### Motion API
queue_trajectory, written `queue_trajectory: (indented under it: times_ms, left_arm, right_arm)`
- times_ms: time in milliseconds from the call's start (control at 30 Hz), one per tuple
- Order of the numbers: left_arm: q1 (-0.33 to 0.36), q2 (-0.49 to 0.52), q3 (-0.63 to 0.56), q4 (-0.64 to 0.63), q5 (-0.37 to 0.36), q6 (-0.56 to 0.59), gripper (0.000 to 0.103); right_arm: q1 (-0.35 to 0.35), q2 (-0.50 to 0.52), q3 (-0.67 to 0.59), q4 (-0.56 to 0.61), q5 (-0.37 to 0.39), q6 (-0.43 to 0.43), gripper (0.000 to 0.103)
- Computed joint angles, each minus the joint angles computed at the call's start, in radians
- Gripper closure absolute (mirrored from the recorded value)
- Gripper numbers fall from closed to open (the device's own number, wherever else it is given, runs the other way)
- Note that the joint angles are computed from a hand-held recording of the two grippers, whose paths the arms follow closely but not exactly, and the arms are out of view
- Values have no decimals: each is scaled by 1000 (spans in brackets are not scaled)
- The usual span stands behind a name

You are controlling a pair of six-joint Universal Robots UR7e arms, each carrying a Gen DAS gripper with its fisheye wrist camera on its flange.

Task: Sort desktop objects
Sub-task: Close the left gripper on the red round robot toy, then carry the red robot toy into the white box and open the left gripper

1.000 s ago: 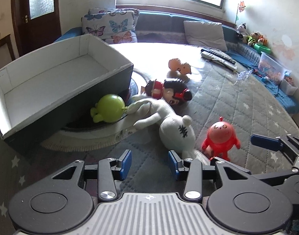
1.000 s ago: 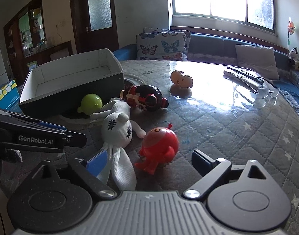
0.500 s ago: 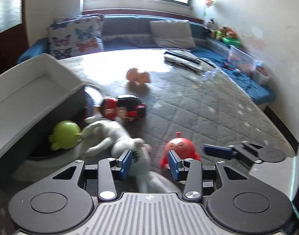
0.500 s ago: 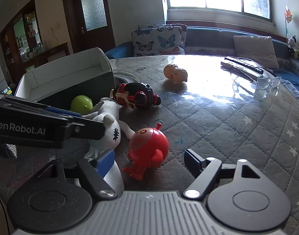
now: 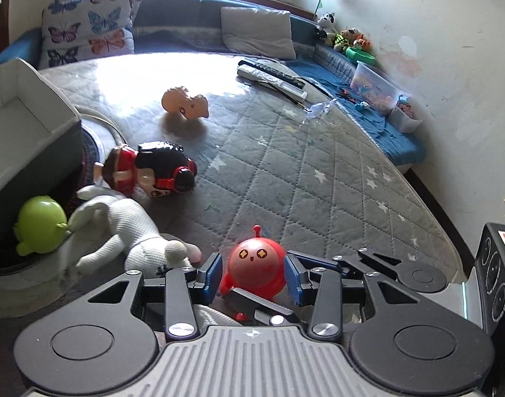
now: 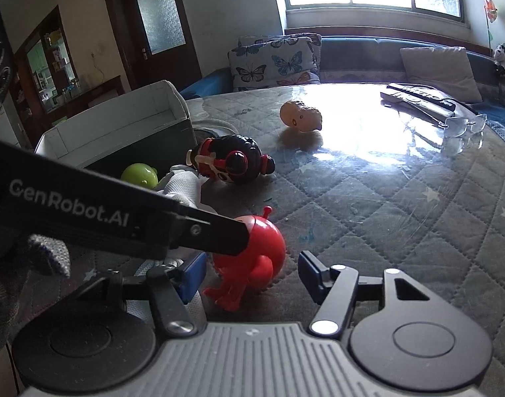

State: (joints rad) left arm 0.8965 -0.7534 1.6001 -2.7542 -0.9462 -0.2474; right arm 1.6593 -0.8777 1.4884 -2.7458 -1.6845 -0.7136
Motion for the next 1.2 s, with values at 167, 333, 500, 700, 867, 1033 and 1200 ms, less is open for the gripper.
queue_trajectory:
  times_ms: [167,333,500,700,867,1033,1200]
  left_arm:
    - [25,8,-23,19,-65,-19,59]
    - [32,10,-20,-7,-80,-10,58]
    - [32,-6,10,-69,-94,-8,59]
    - [14,-52,59,-199,-49,27,59]
    - [25,-101,69,-279,-8,42,59]
    - [51,-143,56,-318,33,45,59]
    - [95,-168,20,-317,50,30,59]
  right_arm:
    - [-3,3,-7,13,8,3,53]
    - [-3,7,-14,15,4,-1,54]
    - [9,1,-7,-3,-6,-31,54]
    - [46,25,-60,7,37,-99,54]
    - [80,88,-171,79,101,-133,54]
    - [125,191,-312,143,140,-174,54]
    - [155,301,-470,239,166,-189,54]
